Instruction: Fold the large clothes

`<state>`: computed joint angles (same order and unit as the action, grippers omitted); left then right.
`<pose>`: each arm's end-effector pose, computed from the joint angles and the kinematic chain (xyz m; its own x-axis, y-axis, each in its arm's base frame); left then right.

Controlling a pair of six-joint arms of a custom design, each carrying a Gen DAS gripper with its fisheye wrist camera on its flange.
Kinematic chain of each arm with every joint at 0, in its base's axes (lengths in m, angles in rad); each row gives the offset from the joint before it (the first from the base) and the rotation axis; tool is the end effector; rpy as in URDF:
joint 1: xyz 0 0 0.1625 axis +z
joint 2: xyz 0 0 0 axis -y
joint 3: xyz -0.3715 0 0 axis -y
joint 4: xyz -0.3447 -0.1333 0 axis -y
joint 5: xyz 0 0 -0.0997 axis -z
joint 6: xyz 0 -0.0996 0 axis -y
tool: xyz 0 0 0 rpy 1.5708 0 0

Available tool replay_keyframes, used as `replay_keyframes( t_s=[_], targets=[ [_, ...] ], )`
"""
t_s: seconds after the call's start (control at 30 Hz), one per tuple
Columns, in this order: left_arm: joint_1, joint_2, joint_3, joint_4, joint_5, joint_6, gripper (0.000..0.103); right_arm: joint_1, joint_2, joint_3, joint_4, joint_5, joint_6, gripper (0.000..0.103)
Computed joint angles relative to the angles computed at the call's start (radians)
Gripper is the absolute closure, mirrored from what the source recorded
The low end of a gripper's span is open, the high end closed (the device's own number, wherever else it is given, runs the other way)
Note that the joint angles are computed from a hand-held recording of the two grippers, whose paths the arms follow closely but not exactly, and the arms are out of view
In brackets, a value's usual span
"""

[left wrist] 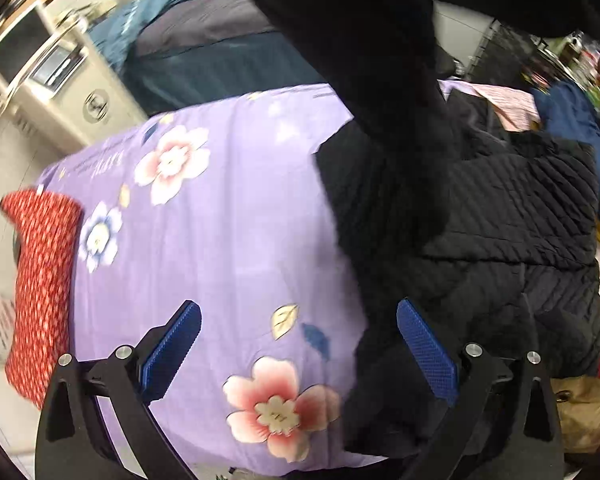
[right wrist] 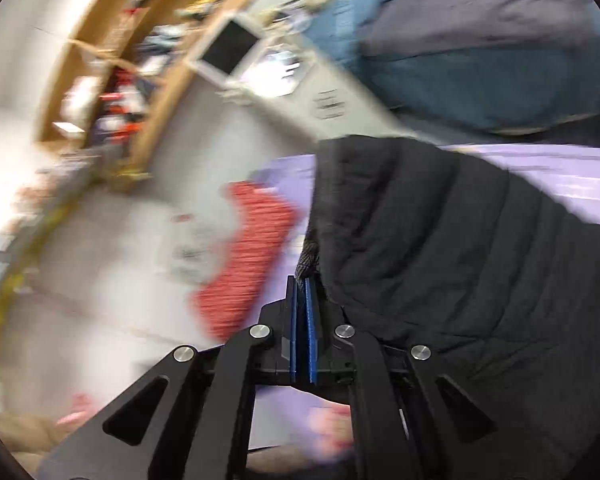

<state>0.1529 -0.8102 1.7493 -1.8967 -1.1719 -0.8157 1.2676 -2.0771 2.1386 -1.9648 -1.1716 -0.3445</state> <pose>-0.4565 -0.2444 0.0210 -0.5334 0.5568 -0.6368 0.6126 0.7734 0.1631 0.0782 -0.3263 0.4120 -0.9586 -0.1597 -0.2356 -0.0441 0.9011 -0.4313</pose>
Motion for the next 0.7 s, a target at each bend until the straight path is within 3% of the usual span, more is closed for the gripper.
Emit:
replay_keyframes(
  t_s=[0.03,0.1,0.13,0.17,0.23,0.3,0.4,0.47,0.5,0.6,0.63,0.7],
  targets=[
    [0.007,-0.014,0.017,0.006,0.000,-0.021,0.006,0.030,0.037,-0.007,-0.002,0.013,0.029,0.095],
    [0.025,-0.046,0.054,0.015,-0.002,-0.065,0.006,0.083,0.058,-0.004,-0.030,0.001,0.086,0.065],
    [0.035,-0.061,0.073,0.018,-0.003,-0.087,0.006,0.095,0.057,0.006,-0.061,-0.032,0.111,0.022],
    [0.048,-0.080,0.098,0.020,-0.004,-0.113,0.006,0.119,0.051,0.032,-0.135,-0.107,0.164,0.011],
    [0.075,-0.110,0.140,0.022,-0.011,-0.149,0.006,0.120,0.018,0.076,-0.202,-0.172,0.187,0.011],
    [0.096,-0.129,0.173,0.015,-0.016,-0.170,0.006,0.067,-0.075,0.130,-0.203,-0.253,0.173,0.011],
    [0.142,-0.134,0.201,0.006,-0.034,-0.185,0.006,0.018,-0.152,0.202,-0.255,-0.543,0.130,0.011],
    [0.168,-0.126,0.208,-0.011,-0.047,-0.184,0.006,-0.060,-0.213,0.287,-0.312,-0.753,0.072,0.011],
    [0.177,-0.118,0.205,-0.016,-0.049,-0.179,0.006,-0.113,-0.233,0.327,-0.337,-0.816,0.037,0.011],
    [0.188,-0.081,0.174,-0.021,-0.040,-0.145,0.006,-0.283,-0.276,0.438,-0.444,-0.859,-0.121,0.011],
    [0.189,-0.069,0.162,-0.025,-0.040,-0.132,0.006,-0.313,-0.266,0.477,-0.504,-0.878,-0.172,0.011],
    [0.189,-0.042,0.132,-0.037,-0.055,-0.113,0.006,-0.307,-0.193,0.532,-0.625,-0.926,-0.228,0.011]
  ],
)
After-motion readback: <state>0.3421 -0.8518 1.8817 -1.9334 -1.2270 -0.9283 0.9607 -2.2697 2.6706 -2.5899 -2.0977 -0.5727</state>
